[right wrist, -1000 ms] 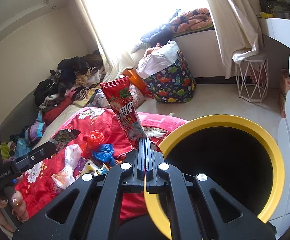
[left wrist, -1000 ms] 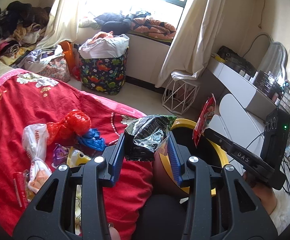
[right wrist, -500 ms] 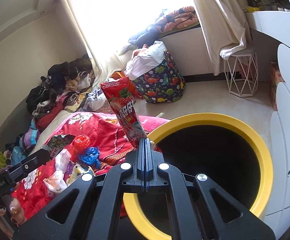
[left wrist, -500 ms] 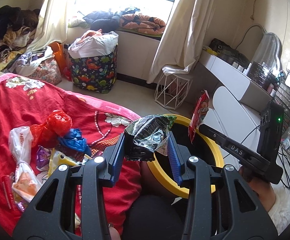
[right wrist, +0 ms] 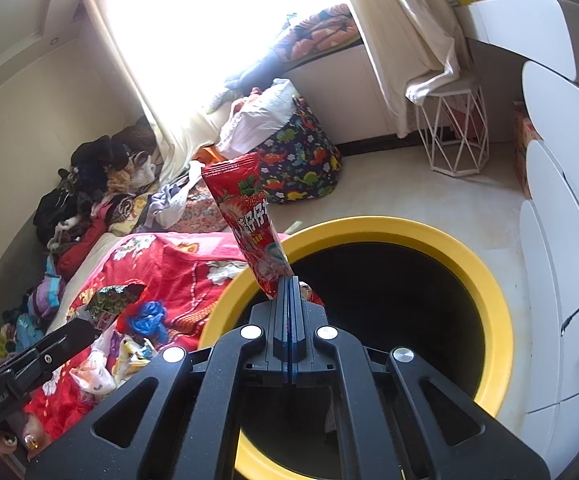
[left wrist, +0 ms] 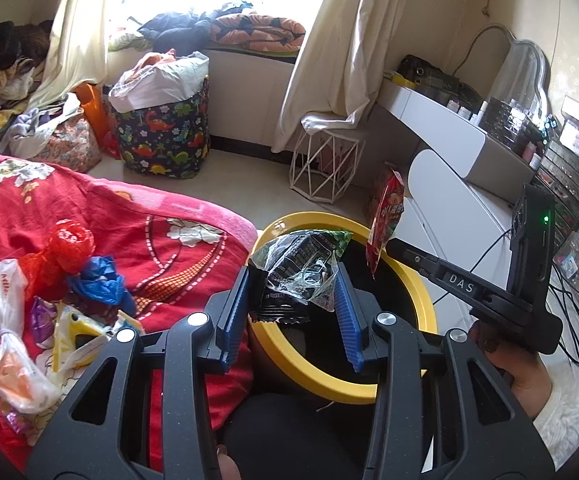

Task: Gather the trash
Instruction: 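Carry the silver wrapper and red packet over the trash bin, then open both tools to drop the wrapper and packet into the bin, then move both open tools back toward the remaining trash on the bed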

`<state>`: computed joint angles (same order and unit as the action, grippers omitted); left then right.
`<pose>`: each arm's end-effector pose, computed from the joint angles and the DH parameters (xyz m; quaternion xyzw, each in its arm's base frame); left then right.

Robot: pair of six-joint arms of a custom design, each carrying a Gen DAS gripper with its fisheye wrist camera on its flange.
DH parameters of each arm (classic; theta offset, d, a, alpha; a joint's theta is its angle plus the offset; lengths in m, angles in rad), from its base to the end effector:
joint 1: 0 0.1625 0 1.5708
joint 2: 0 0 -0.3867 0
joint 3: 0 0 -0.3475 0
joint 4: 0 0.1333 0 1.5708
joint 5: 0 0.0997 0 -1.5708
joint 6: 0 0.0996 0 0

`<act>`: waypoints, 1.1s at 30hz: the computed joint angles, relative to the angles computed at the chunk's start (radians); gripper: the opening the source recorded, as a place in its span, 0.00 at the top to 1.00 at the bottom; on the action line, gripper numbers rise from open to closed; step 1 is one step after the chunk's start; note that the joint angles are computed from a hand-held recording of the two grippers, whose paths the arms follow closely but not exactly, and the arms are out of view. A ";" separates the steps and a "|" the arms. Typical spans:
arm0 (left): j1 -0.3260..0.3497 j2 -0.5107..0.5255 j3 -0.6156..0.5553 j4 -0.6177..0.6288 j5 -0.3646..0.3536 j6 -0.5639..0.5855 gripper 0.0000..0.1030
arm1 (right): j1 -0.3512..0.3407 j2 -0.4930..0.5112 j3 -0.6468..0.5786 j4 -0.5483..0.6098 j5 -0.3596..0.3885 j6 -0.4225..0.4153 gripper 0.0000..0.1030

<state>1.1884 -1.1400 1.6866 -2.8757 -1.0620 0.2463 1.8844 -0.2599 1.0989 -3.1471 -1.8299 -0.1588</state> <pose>-0.0517 -0.6157 0.3387 0.1894 0.8838 -0.3733 0.2089 0.3322 -0.6749 -0.0009 0.1712 -0.9102 0.3656 0.0925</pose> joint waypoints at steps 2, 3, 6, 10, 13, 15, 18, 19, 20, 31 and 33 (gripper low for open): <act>0.000 0.013 -0.008 0.009 -0.002 0.000 0.68 | -0.006 -0.004 0.005 0.004 -0.005 0.009 0.99; 0.000 0.020 -0.013 0.015 -0.004 0.000 0.68 | -0.008 -0.007 0.009 0.004 -0.007 0.014 0.99; 0.000 0.037 -0.023 0.028 -0.007 -0.001 0.68 | -0.015 -0.011 0.014 0.007 -0.013 0.022 0.99; 0.004 0.059 -0.044 0.051 -0.013 -0.005 0.68 | -0.026 -0.017 0.019 0.015 -0.015 0.036 0.99; 0.005 0.074 -0.059 0.071 -0.014 -0.007 0.68 | -0.035 -0.022 0.017 0.049 -0.004 0.051 0.99; 0.009 0.089 -0.081 0.104 -0.013 -0.026 0.66 | -0.039 -0.029 0.024 0.063 -0.010 0.062 0.98; 0.017 0.107 -0.105 0.123 -0.028 -0.050 0.52 | -0.042 -0.036 0.033 0.065 -0.032 0.075 0.78; 0.020 0.110 -0.108 0.123 -0.034 -0.053 0.41 | -0.040 -0.037 0.038 0.056 -0.044 0.086 0.62; 0.021 0.110 -0.107 0.120 -0.042 -0.055 0.38 | -0.039 -0.039 0.046 0.037 -0.054 0.095 0.58; 0.018 0.066 -0.037 -0.024 -0.001 -0.054 0.11 | -0.011 -0.023 0.038 -0.022 -0.090 0.024 0.40; 0.014 0.058 -0.032 -0.048 0.024 -0.052 0.11 | -0.005 -0.020 0.038 -0.033 -0.086 0.011 0.39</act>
<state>1.2022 -1.0815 1.6550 -2.9234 -1.0384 0.1946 1.8790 -0.2800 1.1373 -3.1796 -1.9161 -0.1481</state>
